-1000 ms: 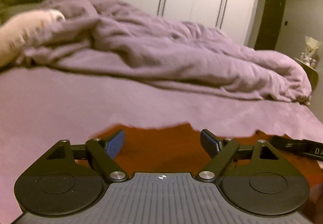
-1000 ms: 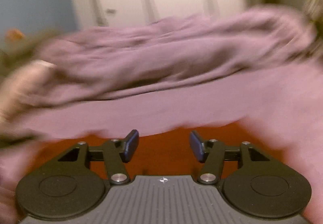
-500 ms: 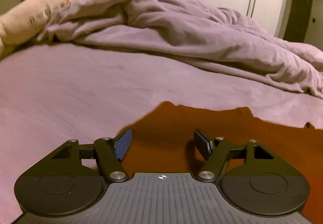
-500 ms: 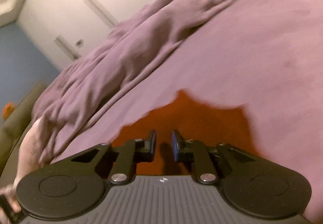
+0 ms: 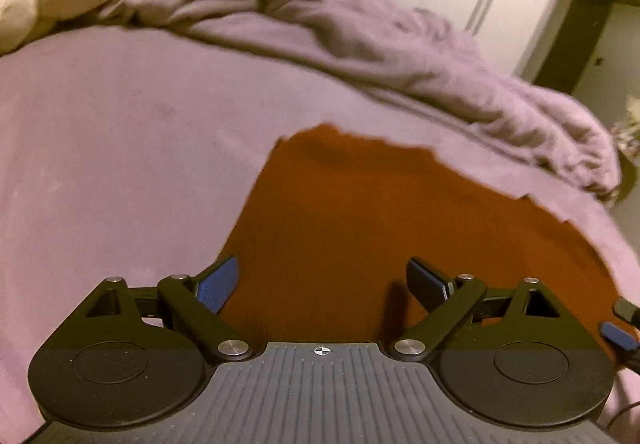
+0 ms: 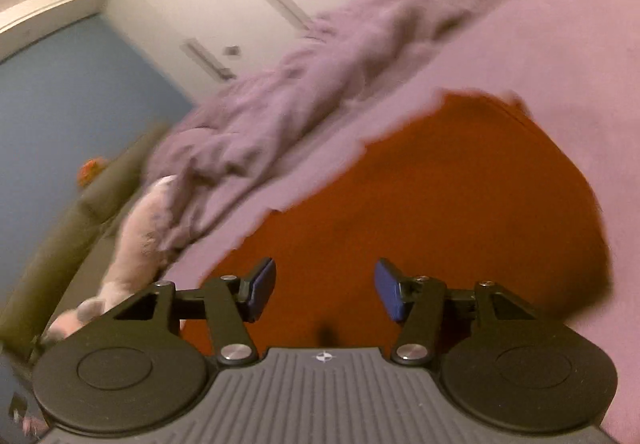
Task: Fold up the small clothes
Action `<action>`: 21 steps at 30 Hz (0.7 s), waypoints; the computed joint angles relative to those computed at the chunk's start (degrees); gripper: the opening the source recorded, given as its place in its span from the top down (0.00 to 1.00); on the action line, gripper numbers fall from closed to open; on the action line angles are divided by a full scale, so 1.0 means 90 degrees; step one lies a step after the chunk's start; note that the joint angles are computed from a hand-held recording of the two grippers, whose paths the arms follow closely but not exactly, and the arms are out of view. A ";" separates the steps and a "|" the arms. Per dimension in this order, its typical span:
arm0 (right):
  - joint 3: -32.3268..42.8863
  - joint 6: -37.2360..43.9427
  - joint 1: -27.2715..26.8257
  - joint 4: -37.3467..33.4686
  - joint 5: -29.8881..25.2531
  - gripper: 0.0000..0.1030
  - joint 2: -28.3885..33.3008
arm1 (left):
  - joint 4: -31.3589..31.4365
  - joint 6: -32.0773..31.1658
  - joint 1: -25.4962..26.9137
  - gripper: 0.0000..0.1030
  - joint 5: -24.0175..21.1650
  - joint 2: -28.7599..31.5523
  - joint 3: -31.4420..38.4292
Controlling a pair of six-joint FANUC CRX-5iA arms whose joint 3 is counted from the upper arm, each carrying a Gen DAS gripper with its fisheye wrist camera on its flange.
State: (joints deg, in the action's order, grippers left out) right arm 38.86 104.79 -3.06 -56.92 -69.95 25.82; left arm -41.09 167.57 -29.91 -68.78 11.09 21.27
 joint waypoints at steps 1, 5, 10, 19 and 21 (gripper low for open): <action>-0.0110 -0.0052 -0.0003 0.0098 0.0123 0.72 -0.0030 | -0.0068 -0.0110 -0.0052 0.09 -0.0224 0.0071 0.0091; -0.0623 0.0170 0.0324 0.1591 0.1182 0.95 -0.0429 | 0.0027 -0.0308 0.0001 0.08 -0.1149 0.0081 0.0263; -0.1222 0.0651 0.0858 0.2998 0.1767 0.93 -0.0943 | 0.1044 0.0260 0.0560 0.11 -0.0107 -0.0863 -0.0824; -0.2067 0.1079 0.1277 0.3176 0.2292 0.86 -0.1676 | 0.3168 -0.0625 0.1746 0.15 0.2730 -0.1460 -0.2377; -0.1987 0.1107 0.1377 0.3195 0.2195 0.86 -0.1637 | 0.3484 -0.0781 0.1932 0.25 0.3174 -0.1512 -0.2604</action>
